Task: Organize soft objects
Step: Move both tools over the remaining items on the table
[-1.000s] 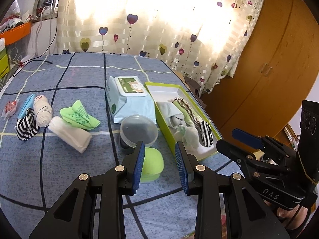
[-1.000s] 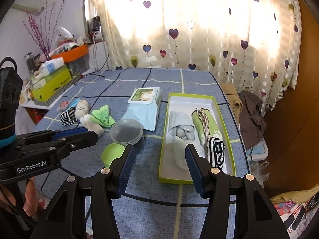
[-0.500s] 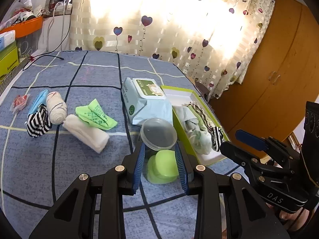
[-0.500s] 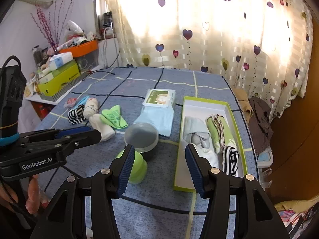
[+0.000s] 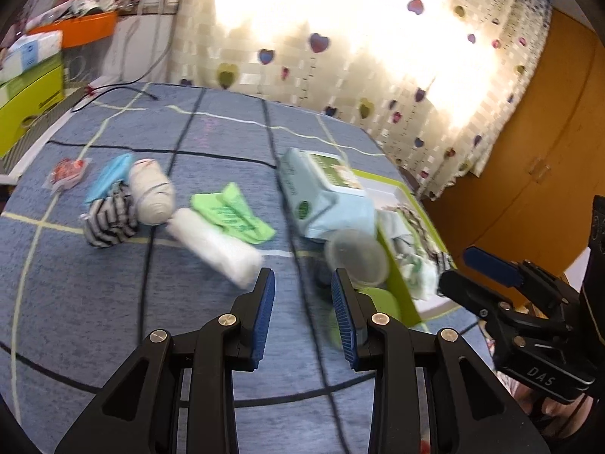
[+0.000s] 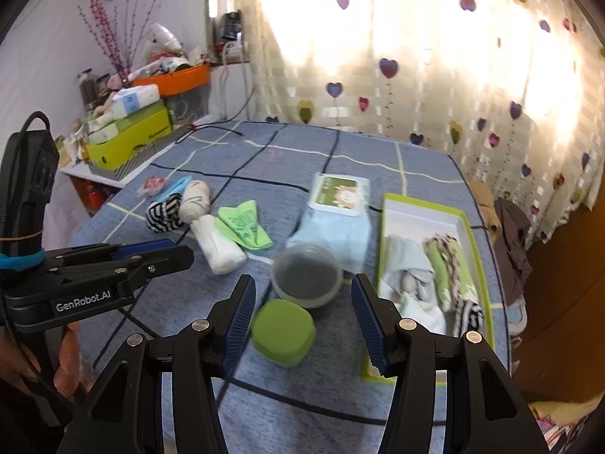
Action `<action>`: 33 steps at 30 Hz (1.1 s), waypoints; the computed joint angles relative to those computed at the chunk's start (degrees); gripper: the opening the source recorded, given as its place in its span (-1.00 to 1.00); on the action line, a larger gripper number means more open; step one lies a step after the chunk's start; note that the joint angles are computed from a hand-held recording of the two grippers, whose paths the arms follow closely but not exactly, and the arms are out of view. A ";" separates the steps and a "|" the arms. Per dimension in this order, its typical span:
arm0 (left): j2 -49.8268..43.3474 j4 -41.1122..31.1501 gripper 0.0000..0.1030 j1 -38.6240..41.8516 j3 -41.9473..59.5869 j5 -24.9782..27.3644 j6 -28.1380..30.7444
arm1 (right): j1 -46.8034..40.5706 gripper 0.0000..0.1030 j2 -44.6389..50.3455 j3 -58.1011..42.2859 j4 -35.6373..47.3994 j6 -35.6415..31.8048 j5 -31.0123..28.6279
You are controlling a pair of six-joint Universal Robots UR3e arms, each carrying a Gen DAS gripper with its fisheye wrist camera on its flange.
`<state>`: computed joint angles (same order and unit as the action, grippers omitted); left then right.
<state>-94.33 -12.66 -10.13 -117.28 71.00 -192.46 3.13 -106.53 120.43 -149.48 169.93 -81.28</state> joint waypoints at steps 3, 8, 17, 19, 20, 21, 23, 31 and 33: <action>1.24 0.05 -0.37 3.34 -2.17 -0.66 0.59 | 3.18 0.02 5.34 -3.62 -1.43 0.33 -0.41; 3.16 0.10 -0.37 9.76 -5.69 -1.10 1.66 | 7.31 0.02 14.15 -10.12 -2.44 0.63 0.02; 1.83 -0.16 -0.37 17.39 -6.92 -1.36 4.16 | 11.56 0.02 27.81 -22.75 -0.86 1.64 0.30; 1.60 -0.15 -0.37 18.45 -6.78 -1.34 4.93 | 12.16 0.02 30.52 -25.84 -0.04 2.34 -0.13; 1.57 -0.22 -0.37 19.36 -6.63 -1.48 5.61 | 12.35 0.02 31.68 -27.20 0.37 2.68 -0.22; 1.67 -0.34 -0.37 20.22 -6.58 -1.81 6.27 | 12.58 0.02 33.02 -28.92 0.97 2.96 -0.26; 1.58 -0.36 -0.37 21.76 -6.11 -1.99 7.39 | 13.25 0.02 35.80 -32.71 2.59 3.47 -0.70; -4.65 0.80 -0.37 26.70 0.12 0.25 11.27 | 14.66 0.02 46.64 -48.67 11.75 5.17 -1.97; -6.72 0.13 -0.37 27.21 2.30 0.62 12.23 | 14.87 0.02 48.96 -52.24 14.10 5.55 -2.69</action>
<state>-101.05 -12.53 17.08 -114.98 71.61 -180.22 18.00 -57.57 68.19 -135.38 175.48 -83.97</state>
